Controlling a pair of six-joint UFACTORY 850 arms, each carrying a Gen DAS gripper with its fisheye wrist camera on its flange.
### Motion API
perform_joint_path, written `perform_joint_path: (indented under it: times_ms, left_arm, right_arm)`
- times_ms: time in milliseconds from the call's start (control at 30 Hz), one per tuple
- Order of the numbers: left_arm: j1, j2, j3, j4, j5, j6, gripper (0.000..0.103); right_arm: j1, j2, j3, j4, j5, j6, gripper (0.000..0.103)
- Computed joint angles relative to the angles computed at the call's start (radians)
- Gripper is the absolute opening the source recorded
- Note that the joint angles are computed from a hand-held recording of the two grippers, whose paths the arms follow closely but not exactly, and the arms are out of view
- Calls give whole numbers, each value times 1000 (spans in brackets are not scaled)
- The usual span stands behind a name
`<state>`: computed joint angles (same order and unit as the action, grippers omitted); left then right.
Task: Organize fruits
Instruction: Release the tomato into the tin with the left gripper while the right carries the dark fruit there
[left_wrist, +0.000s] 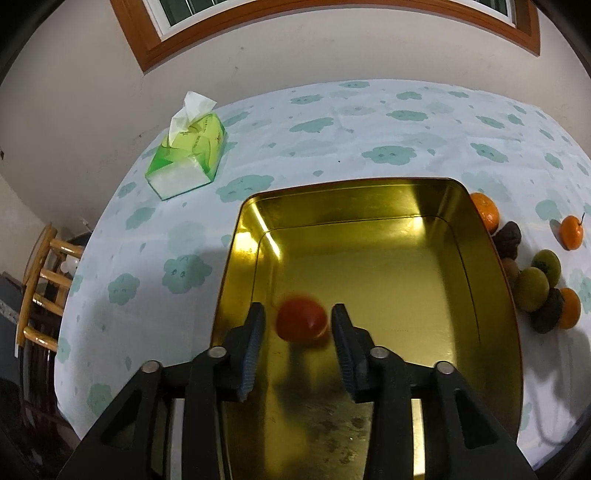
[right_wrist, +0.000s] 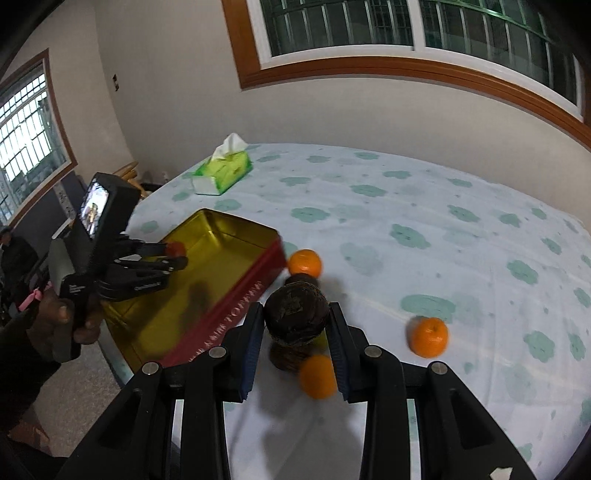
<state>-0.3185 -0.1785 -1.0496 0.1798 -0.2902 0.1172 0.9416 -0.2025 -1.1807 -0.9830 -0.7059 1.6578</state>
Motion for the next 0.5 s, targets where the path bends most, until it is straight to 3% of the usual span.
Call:
perform_joint_path:
  times_ms: [67,100,367,500]
  left_arm:
    - [8,0,-2,-57,8,57,63]
    - [13,4,2,-88,21,87,64]
    - [50,41,25,-263,53,225,65]
    - [68,69,49,-243,68,181,65]
  right_arm:
    - [-4,-12,-17,11,18,-18,31]
    - [-7,-23,-31,20,26,-30,31]
    - [-28,-111,-142,71,77,-145,31]
    - [-55,-167,-201,128,122,-211,31]
